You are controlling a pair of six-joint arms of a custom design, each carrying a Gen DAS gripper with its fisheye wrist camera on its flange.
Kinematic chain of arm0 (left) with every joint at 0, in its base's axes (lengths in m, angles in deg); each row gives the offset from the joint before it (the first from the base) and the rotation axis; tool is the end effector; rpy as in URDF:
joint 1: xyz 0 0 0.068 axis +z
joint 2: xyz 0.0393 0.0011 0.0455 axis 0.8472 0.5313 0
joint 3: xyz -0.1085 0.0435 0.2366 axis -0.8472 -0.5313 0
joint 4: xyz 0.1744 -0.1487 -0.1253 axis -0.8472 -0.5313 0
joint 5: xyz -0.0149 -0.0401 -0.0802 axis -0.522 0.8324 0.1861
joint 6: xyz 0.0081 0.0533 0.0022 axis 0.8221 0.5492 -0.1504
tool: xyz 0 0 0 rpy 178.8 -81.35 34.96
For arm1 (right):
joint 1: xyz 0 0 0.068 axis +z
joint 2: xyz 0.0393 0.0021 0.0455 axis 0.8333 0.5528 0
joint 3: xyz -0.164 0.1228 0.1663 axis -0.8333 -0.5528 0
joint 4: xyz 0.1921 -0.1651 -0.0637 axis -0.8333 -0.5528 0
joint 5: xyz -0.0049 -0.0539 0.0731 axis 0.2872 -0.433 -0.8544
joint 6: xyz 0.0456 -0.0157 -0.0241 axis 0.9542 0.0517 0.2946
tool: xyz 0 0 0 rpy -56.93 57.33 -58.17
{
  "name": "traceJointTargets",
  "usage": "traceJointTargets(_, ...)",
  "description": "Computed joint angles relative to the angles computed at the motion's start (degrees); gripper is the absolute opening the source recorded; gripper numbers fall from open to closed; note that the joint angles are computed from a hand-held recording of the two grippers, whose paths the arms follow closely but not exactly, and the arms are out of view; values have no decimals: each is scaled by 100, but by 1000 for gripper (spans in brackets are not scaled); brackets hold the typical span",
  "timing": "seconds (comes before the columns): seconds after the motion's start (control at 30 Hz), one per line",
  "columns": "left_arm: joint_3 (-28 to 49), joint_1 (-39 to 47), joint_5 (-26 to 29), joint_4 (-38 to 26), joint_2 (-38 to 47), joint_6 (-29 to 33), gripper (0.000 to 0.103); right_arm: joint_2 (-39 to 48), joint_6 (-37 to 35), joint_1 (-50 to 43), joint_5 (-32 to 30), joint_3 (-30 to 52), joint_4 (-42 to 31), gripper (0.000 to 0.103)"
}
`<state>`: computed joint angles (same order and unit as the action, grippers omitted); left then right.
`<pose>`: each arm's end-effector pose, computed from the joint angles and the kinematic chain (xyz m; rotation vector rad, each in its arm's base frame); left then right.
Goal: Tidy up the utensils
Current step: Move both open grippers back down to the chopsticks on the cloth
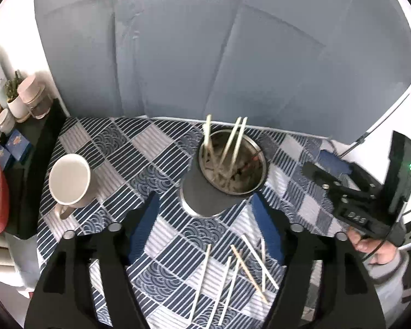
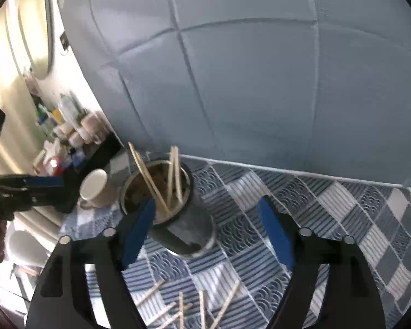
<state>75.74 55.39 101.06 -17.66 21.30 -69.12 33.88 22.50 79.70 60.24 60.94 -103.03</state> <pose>0.2933 -0.0251 0.3767 0.3902 2.6102 -0.4219 0.2551 0.1065 0.3364 -0.0084 2.3643 0.2794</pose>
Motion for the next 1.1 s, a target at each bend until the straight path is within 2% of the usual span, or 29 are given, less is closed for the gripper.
traceJointTargets(0.07, -247, 8, -95, 91, -73, 115, 83, -76, -19, 1, 69, -138, -77, 81)
traceJointTargets(0.23, -1081, 88, -226, 380, -314, 207, 87, -202, 44, 5, 137, -613, -245, 84)
traceJointTargets(0.53, -2790, 184, -537, 974, -759, 235, 87, -124, 287, 205, 136, -1479, -354, 84)
traceJointTargets(0.83, -4497, -368, -1440, 1825, -1352, 513, 87, 199, 895, 399, -146, -2237, -191, 84)
traceJointTargets(1.1, -5182, -600, -1756, 2265, -1394, 580, 87, 390, 1158, 423, -200, -2433, -183, 84)
